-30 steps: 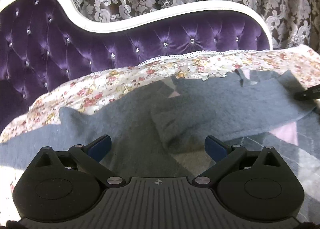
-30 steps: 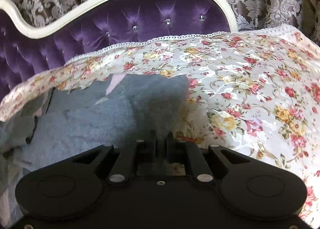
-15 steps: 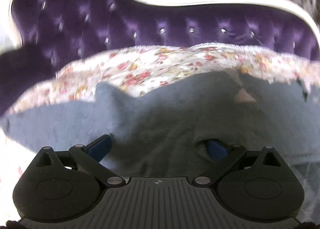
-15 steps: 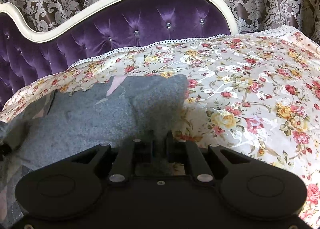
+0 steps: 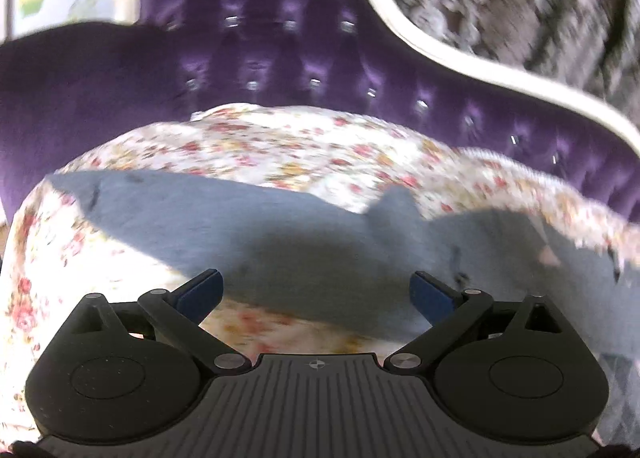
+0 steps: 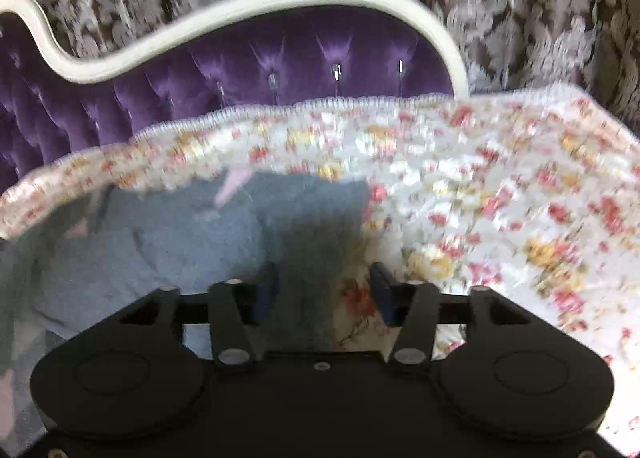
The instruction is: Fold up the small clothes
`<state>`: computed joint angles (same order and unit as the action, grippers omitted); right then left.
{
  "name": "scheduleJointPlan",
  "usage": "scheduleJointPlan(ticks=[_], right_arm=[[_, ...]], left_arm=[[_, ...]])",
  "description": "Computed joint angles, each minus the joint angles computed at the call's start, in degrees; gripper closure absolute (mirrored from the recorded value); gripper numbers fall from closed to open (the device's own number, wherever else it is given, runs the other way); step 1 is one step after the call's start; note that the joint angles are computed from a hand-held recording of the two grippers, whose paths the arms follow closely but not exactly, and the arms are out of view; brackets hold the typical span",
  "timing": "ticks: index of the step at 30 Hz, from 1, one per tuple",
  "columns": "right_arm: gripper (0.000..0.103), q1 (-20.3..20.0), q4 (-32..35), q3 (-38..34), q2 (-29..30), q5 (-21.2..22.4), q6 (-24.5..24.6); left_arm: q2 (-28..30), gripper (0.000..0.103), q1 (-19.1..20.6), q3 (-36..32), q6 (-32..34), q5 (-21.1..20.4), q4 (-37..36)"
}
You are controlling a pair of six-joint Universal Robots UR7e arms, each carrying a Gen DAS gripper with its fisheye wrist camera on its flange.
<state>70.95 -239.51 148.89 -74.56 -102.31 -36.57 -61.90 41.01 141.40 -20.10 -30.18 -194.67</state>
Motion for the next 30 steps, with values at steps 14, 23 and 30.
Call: scheduleJointPlan(ticks=[14, 23, 30], right_arm=[[0.0, 8.3, 3.2, 8.6, -1.1, 12.2, 4.4], [0.0, 14.0, 3.8, 8.2, 4.6, 11.2, 5.1], [0.0, 15.1, 3.5, 8.0, 7.1, 9.8, 5.8]], left_arm=[[-6.7, 0.002, 11.6, -1.9, 8.4, 0.6, -9.5], [-6.1, 0.005, 19.4, -6.3, 10.7, -3.8, -15.8], [-7.2, 0.083, 22.7, -8.9, 11.5, -9.9, -13.5]])
